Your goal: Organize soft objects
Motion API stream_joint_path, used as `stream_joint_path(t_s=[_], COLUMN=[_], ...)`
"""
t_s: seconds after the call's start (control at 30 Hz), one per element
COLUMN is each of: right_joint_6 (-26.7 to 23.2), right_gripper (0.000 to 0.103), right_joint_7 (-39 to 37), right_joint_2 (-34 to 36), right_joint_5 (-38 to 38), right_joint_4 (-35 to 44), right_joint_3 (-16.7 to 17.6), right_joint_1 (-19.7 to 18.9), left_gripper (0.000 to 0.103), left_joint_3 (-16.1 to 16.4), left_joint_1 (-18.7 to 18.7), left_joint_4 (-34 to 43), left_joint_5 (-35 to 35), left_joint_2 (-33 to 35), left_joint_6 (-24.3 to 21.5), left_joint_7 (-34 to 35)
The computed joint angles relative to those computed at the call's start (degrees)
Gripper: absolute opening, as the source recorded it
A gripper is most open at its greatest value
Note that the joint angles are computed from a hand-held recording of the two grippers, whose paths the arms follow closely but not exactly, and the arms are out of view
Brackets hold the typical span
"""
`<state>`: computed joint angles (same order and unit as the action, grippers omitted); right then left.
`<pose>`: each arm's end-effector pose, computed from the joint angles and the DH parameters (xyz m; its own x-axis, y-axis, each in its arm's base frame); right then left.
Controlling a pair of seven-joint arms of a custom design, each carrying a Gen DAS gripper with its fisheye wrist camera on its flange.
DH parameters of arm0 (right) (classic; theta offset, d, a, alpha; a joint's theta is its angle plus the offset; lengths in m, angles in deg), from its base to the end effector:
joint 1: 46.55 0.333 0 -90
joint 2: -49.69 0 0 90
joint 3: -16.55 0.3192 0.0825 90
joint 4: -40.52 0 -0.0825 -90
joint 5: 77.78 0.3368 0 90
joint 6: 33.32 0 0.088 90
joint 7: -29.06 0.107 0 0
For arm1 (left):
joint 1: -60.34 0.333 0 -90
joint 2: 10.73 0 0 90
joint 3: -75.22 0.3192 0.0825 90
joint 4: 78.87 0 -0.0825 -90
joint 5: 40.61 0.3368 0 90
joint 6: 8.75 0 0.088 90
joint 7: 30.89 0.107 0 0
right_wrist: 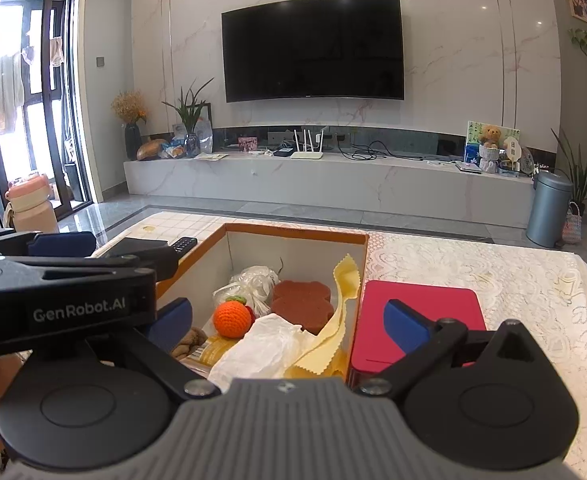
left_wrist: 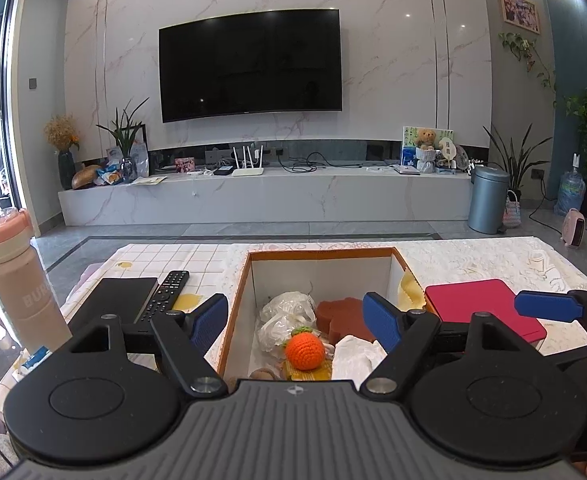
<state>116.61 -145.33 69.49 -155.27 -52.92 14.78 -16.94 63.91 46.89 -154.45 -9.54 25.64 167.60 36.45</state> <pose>0.5677 0.3280 0.4987 -0.1187 -0.9915 -0.0539 -0.4277 0.1000 -0.8984 0.6640 -0.2977 0.5245 -0.4124 -0.9105 -0.0297 -0.3681 0.1964 -0.9088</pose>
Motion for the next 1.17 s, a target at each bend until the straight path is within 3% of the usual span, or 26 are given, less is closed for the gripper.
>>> stream_joint_path(t_s=[0.7,0.83,0.97,1.07,1.17], right_joint_6=[0.0,-0.1,0.0,-0.1,0.1], right_gripper=[0.1,0.1,0.1,0.1,0.1], right_joint_7=[-1.7,-1.4,-1.5,-1.8,-1.8], right_joint_2=[-0.2,-0.2,0.0,0.1,0.1], right_joint_5=[1.8,1.4,1.5,1.8,2.0], right_joint_4=[-0.3,-0.4,-0.2,-0.2,-0.2], right_joint_3=[0.3,0.1,0.1,0.1,0.1], right_joint_1=[-0.3,-0.1,-0.1,-0.1,-0.2], left_gripper=[0.088,0.088,0.088,0.088,0.088], left_joint_3=[-0.3,1.7,1.1,3.8,2.4], left_joint_1=[0.0,-1.3,-0.9,-2.6,-1.7], left_joint_4=[0.1,0.2,0.1,-0.6,-0.8], left_joint_5=[-0.5,0.4,0.6,2.3,2.4], left_joint_2=[0.0,0.0,0.0,-0.5,-0.5], left_joint_6=[-1.5,-0.8,-1.0,0.3,-0.1], left_joint_7=[1.0,-0.3,-0.2,-2.3,-1.9])
